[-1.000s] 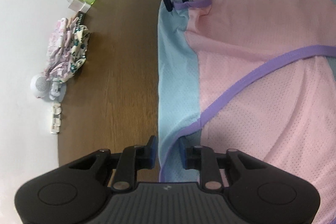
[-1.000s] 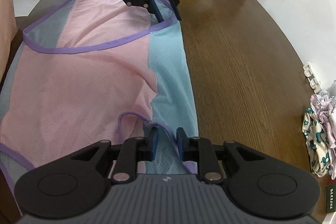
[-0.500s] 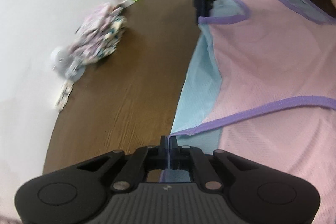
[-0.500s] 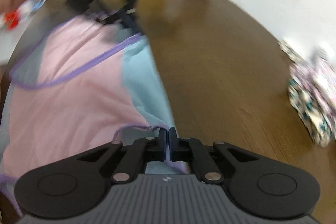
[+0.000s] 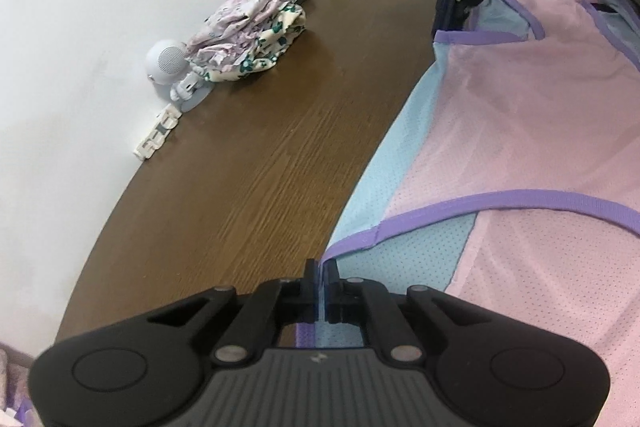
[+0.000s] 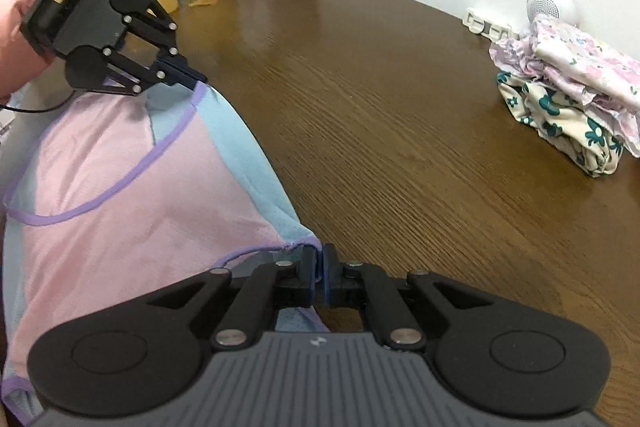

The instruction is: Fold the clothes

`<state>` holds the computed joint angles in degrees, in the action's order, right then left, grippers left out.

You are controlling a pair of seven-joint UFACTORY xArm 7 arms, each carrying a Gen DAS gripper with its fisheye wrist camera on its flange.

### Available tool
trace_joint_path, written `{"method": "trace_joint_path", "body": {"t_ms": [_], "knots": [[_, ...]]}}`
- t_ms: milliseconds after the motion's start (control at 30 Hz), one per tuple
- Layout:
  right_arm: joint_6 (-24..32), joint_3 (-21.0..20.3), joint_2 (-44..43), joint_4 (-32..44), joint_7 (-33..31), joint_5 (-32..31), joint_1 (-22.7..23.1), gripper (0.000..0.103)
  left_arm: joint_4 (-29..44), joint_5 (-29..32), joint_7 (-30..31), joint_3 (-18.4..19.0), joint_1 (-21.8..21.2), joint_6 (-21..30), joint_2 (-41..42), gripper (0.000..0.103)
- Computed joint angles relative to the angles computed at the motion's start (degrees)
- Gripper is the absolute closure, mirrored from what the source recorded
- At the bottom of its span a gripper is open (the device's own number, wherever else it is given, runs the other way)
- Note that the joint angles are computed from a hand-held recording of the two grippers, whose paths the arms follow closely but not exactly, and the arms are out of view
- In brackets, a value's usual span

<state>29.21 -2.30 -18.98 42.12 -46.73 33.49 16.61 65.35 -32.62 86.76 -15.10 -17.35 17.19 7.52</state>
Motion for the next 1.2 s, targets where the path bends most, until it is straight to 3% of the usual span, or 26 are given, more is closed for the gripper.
{"method": "trace_joint_path", "body": {"t_ms": [67, 200, 367, 433, 500, 733, 900, 1067, 1133, 1200], "knots": [[0.2, 0.3, -1.8, -1.0, 0.6, -0.9, -0.5, 0.091, -0.1, -0.5, -1.2, 0.1, 0.0, -0.3, -0.4, 0.097], [1.4, -0.6, -4.1, -3.1, 1.2, -1.3, -0.2, 0.078, -0.1, -8.2, 0.3, 0.0, 0.9, 2.4, -2.3, 0.091], [0.6, -1.0, -2.4, -3.2, 0.8, 1.1, 1.2, 0.08, -1.3, -10.3, -0.1, 1.6, -0.8, 4.4, -4.2, 0.091], [-0.9, 0.2, -1.1, -2.4, 2.8, -0.3, 0.3, 0.092, -2.0, -8.8, -0.9, 2.0, -1.5, 4.0, -4.4, 0.091], [-1.9, 1.1, 0.6, -1.1, 7.0, -2.0, -1.2, 0.096, -3.0, -7.3, -1.9, 2.2, -2.2, 2.9, -4.5, 0.091], [-6.3, 2.0, 1.6, -1.5, 12.5, -5.0, -2.6, 0.092, -4.9, -8.0, -3.3, 2.0, -2.7, -0.4, -4.3, 0.091], [-9.6, 0.8, -1.2, -3.4, 10.6, -5.4, 0.3, 0.089, -5.3, -8.2, -4.6, 2.2, -3.1, -2.0, -4.3, 0.09], [-11.1, 4.5, 0.5, -3.0, 18.5, -14.8, -3.1, 0.09, -6.6, -5.6, -8.8, 1.9, -3.3, -6.3, -4.4, 0.09], [-12.3, 2.2, -3.4, -5.3, 18.5, -12.2, -0.9, 0.09, -8.1, -10.0, -7.0, 1.4, -3.0, -7.6, -6.3, 0.089], [-13.0, 0.6, -8.4, -8.0, 19.3, -10.6, 0.8, 0.088, -10.5, -17.7, -3.6, 2.3, -3.9, -8.3, -9.8, 0.078]]}}
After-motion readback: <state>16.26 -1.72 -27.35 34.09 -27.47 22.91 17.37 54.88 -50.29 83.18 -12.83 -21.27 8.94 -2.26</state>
